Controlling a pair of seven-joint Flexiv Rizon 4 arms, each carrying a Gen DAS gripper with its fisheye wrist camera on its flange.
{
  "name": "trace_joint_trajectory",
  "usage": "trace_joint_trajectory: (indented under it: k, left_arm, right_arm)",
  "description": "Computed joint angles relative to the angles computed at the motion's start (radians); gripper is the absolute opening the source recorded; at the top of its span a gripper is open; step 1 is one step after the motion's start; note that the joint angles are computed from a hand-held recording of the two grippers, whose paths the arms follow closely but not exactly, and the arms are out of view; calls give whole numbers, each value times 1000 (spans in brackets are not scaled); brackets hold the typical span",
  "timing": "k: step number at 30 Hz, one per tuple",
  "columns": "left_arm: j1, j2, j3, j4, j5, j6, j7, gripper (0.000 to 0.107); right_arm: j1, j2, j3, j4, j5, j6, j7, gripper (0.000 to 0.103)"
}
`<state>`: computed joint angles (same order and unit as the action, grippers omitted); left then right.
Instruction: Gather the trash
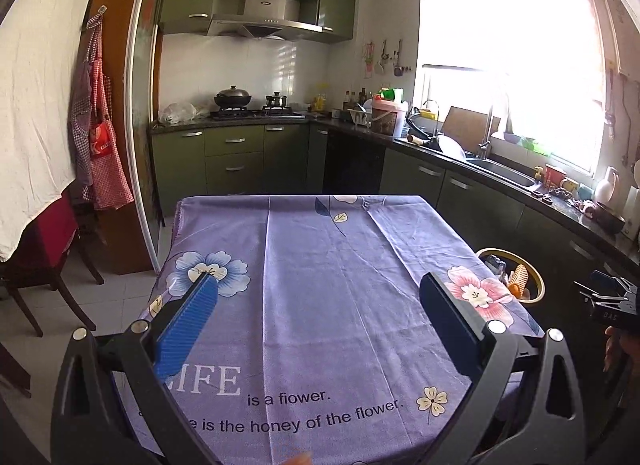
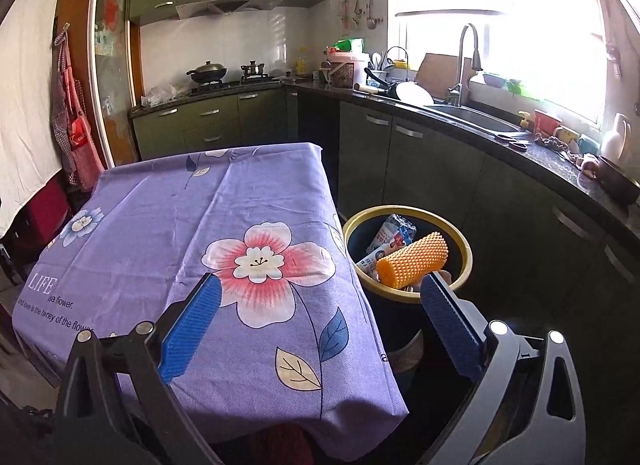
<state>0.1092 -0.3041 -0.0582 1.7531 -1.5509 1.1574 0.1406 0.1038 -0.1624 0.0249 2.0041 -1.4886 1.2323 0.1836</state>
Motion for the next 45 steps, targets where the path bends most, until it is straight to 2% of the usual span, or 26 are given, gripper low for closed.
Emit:
trace_joint_trajectory:
  k: [16, 45]
  left_arm:
    - [-18, 10, 5, 12, -27, 21, 23, 96]
    - [-13, 14, 4, 16, -3, 8, 11, 96]
  right_arm:
    - [-22, -3, -3, -4, -51, 46, 49, 98]
    - [-21, 0, -1, -4, -51, 40, 54, 98]
